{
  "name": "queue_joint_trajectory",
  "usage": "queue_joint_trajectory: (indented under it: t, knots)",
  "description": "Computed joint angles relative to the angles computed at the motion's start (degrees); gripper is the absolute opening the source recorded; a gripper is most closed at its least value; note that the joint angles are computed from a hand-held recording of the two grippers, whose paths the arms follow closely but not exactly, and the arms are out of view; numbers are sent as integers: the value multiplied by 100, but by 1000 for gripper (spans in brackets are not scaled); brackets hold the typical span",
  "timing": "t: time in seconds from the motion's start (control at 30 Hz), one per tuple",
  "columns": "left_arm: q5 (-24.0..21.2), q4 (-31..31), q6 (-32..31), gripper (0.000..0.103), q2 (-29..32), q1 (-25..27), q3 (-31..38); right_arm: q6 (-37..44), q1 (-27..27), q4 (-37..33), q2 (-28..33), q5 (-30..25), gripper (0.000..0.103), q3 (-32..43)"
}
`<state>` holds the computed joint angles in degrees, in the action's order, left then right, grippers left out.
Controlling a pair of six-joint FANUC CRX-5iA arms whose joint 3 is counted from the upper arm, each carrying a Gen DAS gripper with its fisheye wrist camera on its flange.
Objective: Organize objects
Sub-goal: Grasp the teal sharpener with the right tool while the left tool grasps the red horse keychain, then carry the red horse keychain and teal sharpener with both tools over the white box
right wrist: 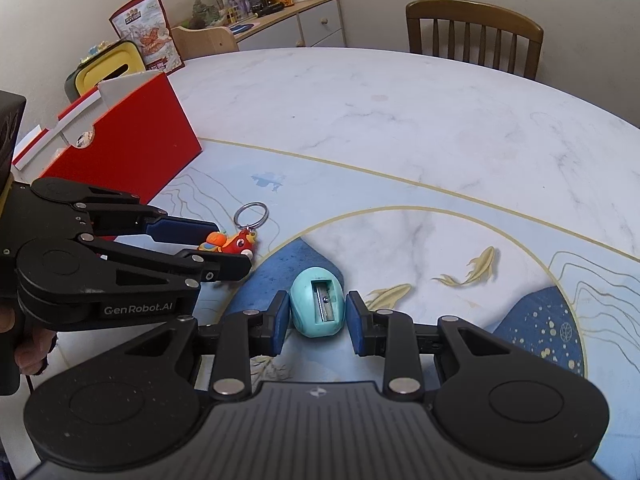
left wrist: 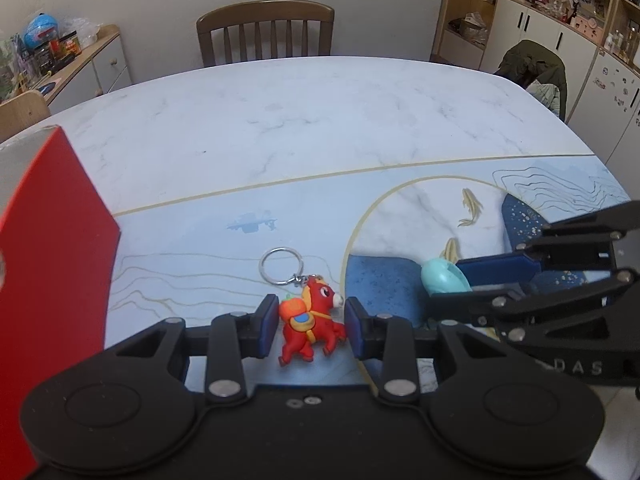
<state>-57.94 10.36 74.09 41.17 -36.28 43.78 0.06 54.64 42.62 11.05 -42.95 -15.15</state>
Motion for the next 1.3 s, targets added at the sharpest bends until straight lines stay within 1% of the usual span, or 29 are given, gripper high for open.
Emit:
queue_joint_trajectory:
  t: [0.1,0.37,0.4,0.43,0.5,0.67,0.77,0.8,0.87,0.93,1.0,1.03,1.07,1.13,1.3]
  knots:
    - [-15,149,-59,34,-129,45,-131,-40,86,-6,-45,-82,30,46]
    - [105,686,-356,33,-595,231,-635,1,418,-15,-113,-647,30,348]
    - [135,744,-404,28,-670,258,-720,-8,458,-16,-113,-726,30,397]
    - [103,827,-477,13,-713,293,-759,-24,498,-7,-111,-797,30,442]
    - [78,995,-587,12,-813,367,-871,-26,575,12,-95,-918,30,546]
    - [156,1136,-885,11,-992,490,-1128,16,742,140,42,-1165,30,854]
    - [-49,1245,-1121,12,-967,567,-1149,128,810,113,199,-1344,30,1093]
    - [-130,1268,-1227,13,-947,579,-1146,102,831,113,230,-1382,30,1134]
    - [-239,1337,-1418,25,-925,587,-1181,-27,879,129,264,-1471,30,1162]
    - [-331,1396,-1568,28,-916,581,-1249,-211,937,122,273,-1567,30,1155]
    - [-427,1437,-1691,38,-884,558,-1293,-358,1007,91,276,-1705,30,1146]
    - [-467,1453,-1754,50,-870,543,-1320,-441,1043,75,269,-1766,30,1133]
    - [-464,1455,-1846,64,-868,517,-1362,-537,1083,68,261,-1816,30,1113]
    - [-208,1423,-2101,74,-989,455,-1643,-693,1155,57,240,-1912,30,1074]
    - [-195,1438,-2100,74,-913,402,-1776,-935,1296,-7,143,-2030,30,933]
